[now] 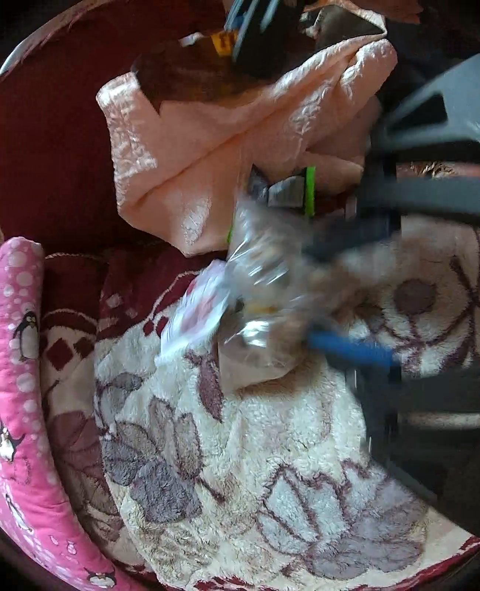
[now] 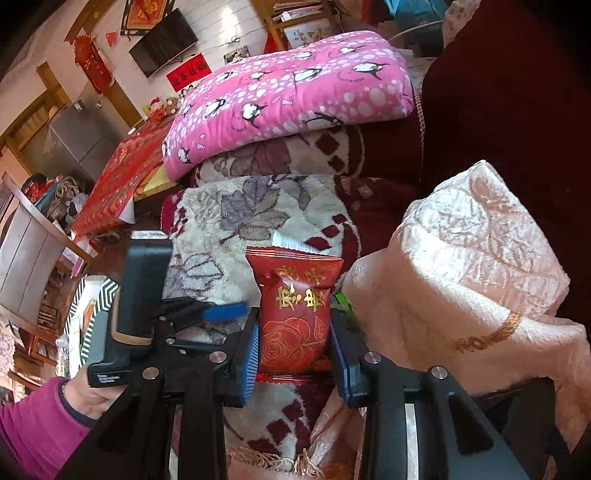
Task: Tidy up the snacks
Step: 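Regrip the clear zip bag with the left gripper, lifting it off the blanket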
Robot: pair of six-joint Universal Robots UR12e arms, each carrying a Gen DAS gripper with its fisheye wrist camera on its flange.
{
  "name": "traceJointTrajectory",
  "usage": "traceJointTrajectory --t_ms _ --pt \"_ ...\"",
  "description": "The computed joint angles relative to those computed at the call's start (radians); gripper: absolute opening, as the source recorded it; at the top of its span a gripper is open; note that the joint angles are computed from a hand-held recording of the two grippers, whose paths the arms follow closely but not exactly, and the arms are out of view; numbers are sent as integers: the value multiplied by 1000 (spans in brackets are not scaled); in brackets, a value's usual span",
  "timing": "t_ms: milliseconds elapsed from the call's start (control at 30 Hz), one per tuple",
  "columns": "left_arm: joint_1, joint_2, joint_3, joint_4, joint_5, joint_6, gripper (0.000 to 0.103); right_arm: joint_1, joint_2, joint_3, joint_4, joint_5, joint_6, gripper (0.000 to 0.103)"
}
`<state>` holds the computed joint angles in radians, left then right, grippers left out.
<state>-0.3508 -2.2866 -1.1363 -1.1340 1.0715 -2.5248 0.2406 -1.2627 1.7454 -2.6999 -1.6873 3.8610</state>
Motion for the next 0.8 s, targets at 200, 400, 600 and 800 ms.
traceJointTrajectory --t_ms 200,400,600,800 --pt "21 21 -27 13 -17 -13 1 7 13 -17 18 15 -16 36" --pt "32 34 -35 12 -37 -38 28 9 13 -19 21 13 -13 36" --pt "40 30 -40 106 -102 -197 77 -1 10 -4 4 21 9 36" --pt "0 -27 48 37 -1 -133 77 -5 0 8 -12 16 19 36"
